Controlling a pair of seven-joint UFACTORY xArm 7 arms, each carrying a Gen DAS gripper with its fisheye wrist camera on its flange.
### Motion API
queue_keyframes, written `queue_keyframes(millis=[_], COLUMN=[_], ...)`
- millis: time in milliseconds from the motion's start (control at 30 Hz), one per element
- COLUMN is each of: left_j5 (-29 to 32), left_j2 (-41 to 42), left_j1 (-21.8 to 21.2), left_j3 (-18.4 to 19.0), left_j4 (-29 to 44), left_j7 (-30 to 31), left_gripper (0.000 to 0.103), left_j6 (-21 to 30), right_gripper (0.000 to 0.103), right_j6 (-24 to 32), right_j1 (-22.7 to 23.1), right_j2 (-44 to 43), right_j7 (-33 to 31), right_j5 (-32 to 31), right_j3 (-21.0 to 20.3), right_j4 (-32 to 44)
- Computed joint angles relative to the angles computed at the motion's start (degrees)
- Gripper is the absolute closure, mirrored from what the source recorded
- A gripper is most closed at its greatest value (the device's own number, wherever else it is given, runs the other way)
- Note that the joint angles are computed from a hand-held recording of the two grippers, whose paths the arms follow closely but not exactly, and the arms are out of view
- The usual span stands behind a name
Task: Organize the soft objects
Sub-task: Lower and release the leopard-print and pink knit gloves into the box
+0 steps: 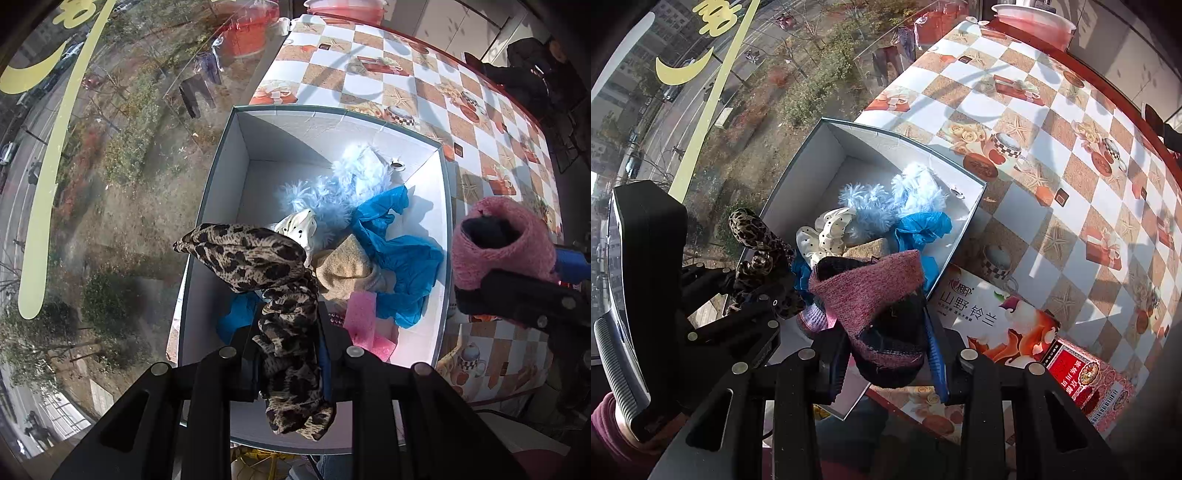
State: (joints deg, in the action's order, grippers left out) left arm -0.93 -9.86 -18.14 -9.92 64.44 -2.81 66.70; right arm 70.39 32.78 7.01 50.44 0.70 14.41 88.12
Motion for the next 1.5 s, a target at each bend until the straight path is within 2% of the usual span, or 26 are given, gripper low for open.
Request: queue_keyframes(millis=[500, 1200, 1233, 1300, 1333, 1367, 1400, 1433, 1500], left_j5=[0.1, -0.5, -1.0, -1.9, -2.3, -2.5, -2.3, -1.7, -1.2], left_j2=[4.2, 5.5, 5.2, 3.9, 3.1, 2.3, 1.4, 0.7, -0.4], left_j1=[-0.3, -0.8, -0.8, -0.8, -0.8, -0.7, -0.7, -0.6, -0.3], left_j3=[0.1, 0.1, 0.1, 0.3, 0.4, 0.4, 0.4, 0.3, 0.3], left_j4=[3.0, 3.0, 2.6, 1.3, 0.6, -0.2, -0.8, -1.3, -1.9], left_j7=[-2.2, -1.5, -0.9, 0.5, 1.1, 1.5, 1.7, 1.5, 1.1], left_gripper=[0.078, 0.077, 0.073, 0.053, 0.034, 0.021, 0.020, 0.020, 0.018], left_j6=[0.5, 0.3, -0.4, -1.9, -2.9, -3.7, -4.5, -5.0, -5.4], right_gripper=[0.065, 0.065, 0.065, 0.063, 0.058, 0.048, 0.039, 0.034, 0.012], right_j6=[1.4, 1.7, 1.5, 1.0, 1.1, 1.2, 1.2, 1.4, 2.1], right_j1=[-0.3, -0.5, -0.5, -0.8, -0.7, -0.6, -0.5, -0.4, -0.3], right_j2=[3.5, 5.8, 5.8, 6.1, 6.1, 6.1, 6.0, 5.9, 5.8], right_j7=[-1.8, -3.3, -3.5, -4.6, -4.9, -5.0, -5.0, -5.0, -5.2], right_j5=[-0.6, 0.0, 0.2, 1.1, 1.3, 1.1, 0.8, 0.5, 0.4], right_j3=[-1.0, -1.5, -1.5, -1.4, -1.3, -1.4, -1.4, -1.4, -1.4], right_j4=[2.7, 3.8, 3.9, 4.0, 4.1, 4.2, 4.3, 4.5, 5.0])
